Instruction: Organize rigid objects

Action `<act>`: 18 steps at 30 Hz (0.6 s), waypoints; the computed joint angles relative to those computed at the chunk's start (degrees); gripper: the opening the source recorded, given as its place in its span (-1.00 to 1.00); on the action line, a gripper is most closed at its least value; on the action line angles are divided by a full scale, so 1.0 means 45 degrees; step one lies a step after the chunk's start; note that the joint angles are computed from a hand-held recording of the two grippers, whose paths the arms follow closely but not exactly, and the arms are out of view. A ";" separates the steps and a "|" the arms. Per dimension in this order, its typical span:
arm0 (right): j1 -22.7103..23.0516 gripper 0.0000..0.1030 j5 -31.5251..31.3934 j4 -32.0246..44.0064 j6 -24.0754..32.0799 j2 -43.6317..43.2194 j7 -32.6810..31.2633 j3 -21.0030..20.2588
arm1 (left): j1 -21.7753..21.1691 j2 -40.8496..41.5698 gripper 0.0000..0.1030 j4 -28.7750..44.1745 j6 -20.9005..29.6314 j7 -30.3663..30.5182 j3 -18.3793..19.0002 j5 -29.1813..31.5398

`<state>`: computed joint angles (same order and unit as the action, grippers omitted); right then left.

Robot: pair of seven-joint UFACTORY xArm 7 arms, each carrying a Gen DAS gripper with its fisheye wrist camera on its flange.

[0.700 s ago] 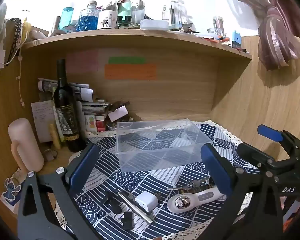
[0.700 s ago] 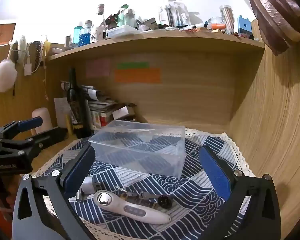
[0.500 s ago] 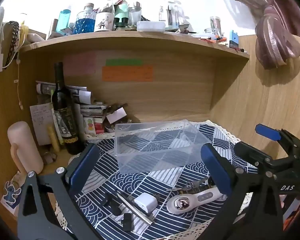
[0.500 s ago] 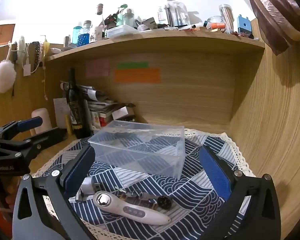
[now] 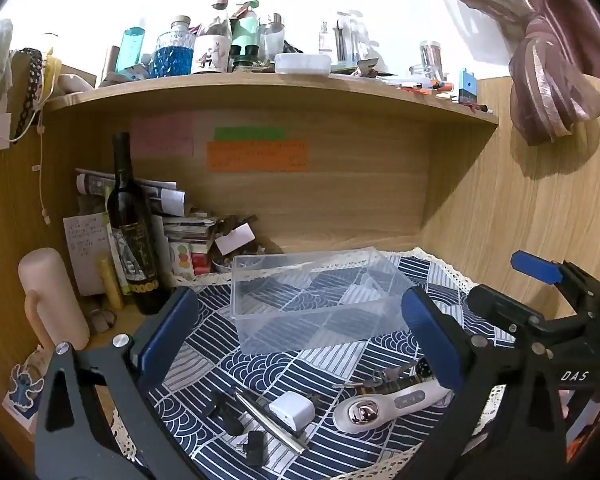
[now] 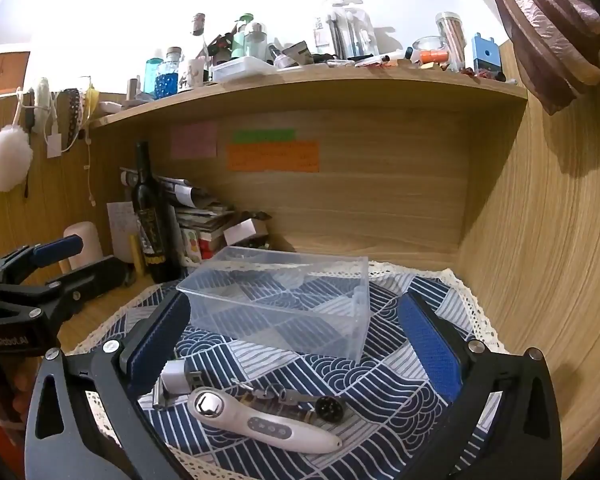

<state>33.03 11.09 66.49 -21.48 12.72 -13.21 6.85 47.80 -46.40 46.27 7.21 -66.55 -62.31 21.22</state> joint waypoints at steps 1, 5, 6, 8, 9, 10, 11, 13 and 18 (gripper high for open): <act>0.0082 1.00 0.0094 -0.0026 -0.0028 -0.0022 -0.0068 -0.0061 | -0.0010 -0.0012 1.00 -0.0001 -0.0020 0.0011 0.0022 -0.0001; 0.0028 1.00 0.0103 -0.0039 -0.0009 -0.0052 -0.0039 -0.0011 | -0.0040 -0.0042 1.00 -0.0034 -0.0087 0.0031 0.0083 -0.0030; 0.0064 1.00 0.0153 -0.0050 -0.0021 -0.0060 -0.0066 -0.0037 | -0.0031 -0.0048 1.00 -0.0014 -0.0055 0.0026 0.0061 -0.0043; -0.0029 1.00 0.0047 -0.0053 -0.0040 -0.0048 -0.0022 0.0030 | -0.0042 -0.0046 1.00 -0.0015 -0.0056 0.0018 0.0050 -0.0063; -0.0034 1.00 0.0039 -0.0050 -0.0044 -0.0042 -0.0016 0.0029 | -0.0039 0.0001 1.00 0.0012 -0.0049 0.0040 0.0040 -0.0063; -0.0018 1.00 0.0054 -0.0081 -0.0071 -0.0064 -0.0025 0.0020 | -0.0050 0.0026 1.00 0.0019 -0.0053 0.0056 0.0042 -0.0062; -0.0060 1.00 0.0014 -0.0067 -0.0048 -0.0068 0.0016 0.0052 | -0.0052 0.0045 1.00 0.0023 -0.0065 0.0067 0.0045 -0.0061; -0.0059 1.00 0.0012 -0.0083 -0.0064 -0.0102 0.0036 0.0058 | -0.0098 0.0189 1.00 0.0014 -0.0178 0.0123 0.0098 -0.0062; -0.0035 1.00 0.0064 -0.0083 -0.0089 -0.0139 0.0019 0.0062 | -0.0074 0.0322 1.00 0.0068 -0.0215 0.0187 0.0107 -0.0062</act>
